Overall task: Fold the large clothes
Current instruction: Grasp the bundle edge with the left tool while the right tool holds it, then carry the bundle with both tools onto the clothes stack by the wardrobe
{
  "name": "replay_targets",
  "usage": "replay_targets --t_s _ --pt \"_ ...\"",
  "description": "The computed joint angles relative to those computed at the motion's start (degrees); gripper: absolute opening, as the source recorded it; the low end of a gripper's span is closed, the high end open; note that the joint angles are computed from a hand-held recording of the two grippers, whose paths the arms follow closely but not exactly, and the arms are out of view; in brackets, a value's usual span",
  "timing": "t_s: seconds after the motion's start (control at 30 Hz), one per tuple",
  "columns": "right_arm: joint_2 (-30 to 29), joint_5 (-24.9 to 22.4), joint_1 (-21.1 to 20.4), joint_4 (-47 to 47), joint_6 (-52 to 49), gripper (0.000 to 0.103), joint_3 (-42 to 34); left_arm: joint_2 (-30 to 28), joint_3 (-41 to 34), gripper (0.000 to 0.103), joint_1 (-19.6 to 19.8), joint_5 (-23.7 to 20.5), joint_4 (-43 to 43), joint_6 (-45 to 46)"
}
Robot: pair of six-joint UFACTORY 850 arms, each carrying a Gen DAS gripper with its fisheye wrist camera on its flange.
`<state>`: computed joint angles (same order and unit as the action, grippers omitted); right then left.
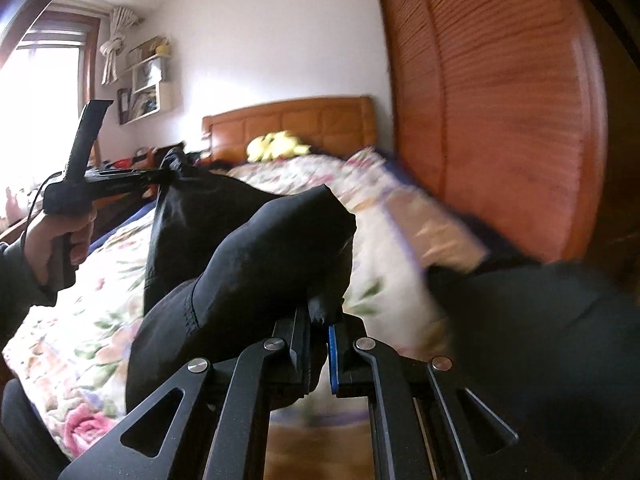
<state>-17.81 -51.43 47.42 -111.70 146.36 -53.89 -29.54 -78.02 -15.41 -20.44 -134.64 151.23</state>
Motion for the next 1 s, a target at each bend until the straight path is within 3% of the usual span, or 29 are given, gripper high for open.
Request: replay_targets --t_s 0.23,0.4,0.5,0.67,0.77,0.83,0.93,1.0 --pt "15.0 -9.6 1.7 10.5 -9.7 0.006 11.5 0.3 -4.2 0.015 -8.8 -0.5 0.5 -2.7" --pt "25.0 -16.5 2.7 17.8 -14.9 0.006 18.6 -3.9 -12.1 0.015 -14.9 1.1 4.6 -8.3" --pt "28.0 -19.6 2.9 21.5 -15.7 0.006 21.2 -8.3 -17.9 0.015 -17.9 3.1 9.1 -14.1" --pt "30.8 -19.4 0.6 25.8 -11.2 0.006 26.3 -13.1 -22.6 0.015 -21.6 6.3 18.8 -24.2" --pt "29.3 -16.6 -1.4 27.9 -8.7 0.007 27.3 -15.4 -24.1 0.016 -22.3 8.1 30.2 -35.4" --pt "27.8 -15.7 -1.8 29.4 -8.6 0.007 27.3 -15.5 -23.5 0.017 -22.0 8.8 29.5 -34.5" --pt "27.6 -16.4 -0.3 31.3 -7.0 0.013 27.2 -14.9 -21.6 0.029 -20.7 4.6 34.9 -38.7" --pt "27.8 -17.6 0.6 32.8 -7.8 0.020 26.5 -13.0 -18.3 0.039 -20.0 3.5 31.3 -33.5"
